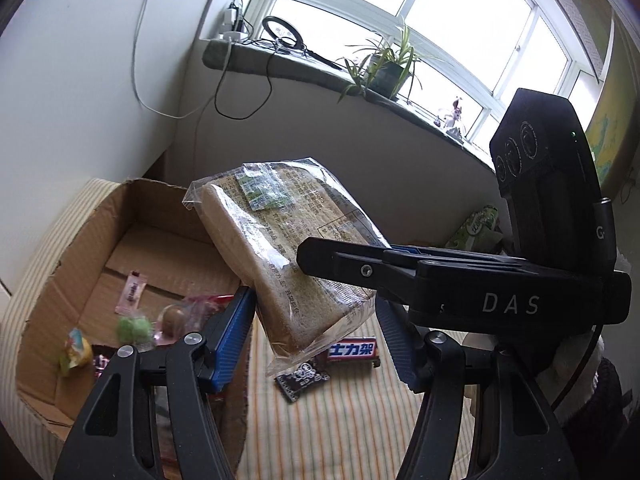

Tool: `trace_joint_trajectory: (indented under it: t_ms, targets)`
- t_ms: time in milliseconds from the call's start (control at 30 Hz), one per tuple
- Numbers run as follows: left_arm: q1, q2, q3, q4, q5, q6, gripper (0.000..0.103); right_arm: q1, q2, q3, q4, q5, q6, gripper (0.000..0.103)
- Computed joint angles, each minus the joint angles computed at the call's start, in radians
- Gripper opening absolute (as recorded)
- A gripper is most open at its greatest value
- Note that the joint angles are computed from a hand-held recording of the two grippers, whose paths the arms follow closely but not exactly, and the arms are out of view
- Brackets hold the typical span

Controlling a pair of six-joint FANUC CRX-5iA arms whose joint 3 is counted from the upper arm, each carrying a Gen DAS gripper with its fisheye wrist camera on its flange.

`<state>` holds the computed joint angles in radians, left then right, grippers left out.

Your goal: Organize snacks

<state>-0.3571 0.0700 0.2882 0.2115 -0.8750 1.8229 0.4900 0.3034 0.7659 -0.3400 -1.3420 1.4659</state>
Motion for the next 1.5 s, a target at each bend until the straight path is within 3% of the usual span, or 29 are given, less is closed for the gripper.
trace_joint_trajectory:
  t_ms: [467, 800, 1167, 1500]
  targets:
    - [0.106, -0.080, -0.126, 0.044, 0.032, -0.008, 0.062, 0.079, 0.126, 0.131, 0.036, -0.032, -0.021, 0.058]
    - [0.126, -0.076, -0.124, 0.005, 0.013, 0.018, 0.062, 0.099, 0.171, 0.178, 0.050, -0.074, -0.044, 0.062]
    - [0.124, -0.085, -0.125, -0.041, 0.001, 0.054, 0.060, 0.109, 0.139, 0.130, 0.094, -0.034, -0.042, 0.067]
    - [0.094, -0.101, -0.113, -0.079, -0.007, 0.077, 0.060, 0.104, 0.040, 0.002, 0.156, 0.039, -0.032, 0.075]
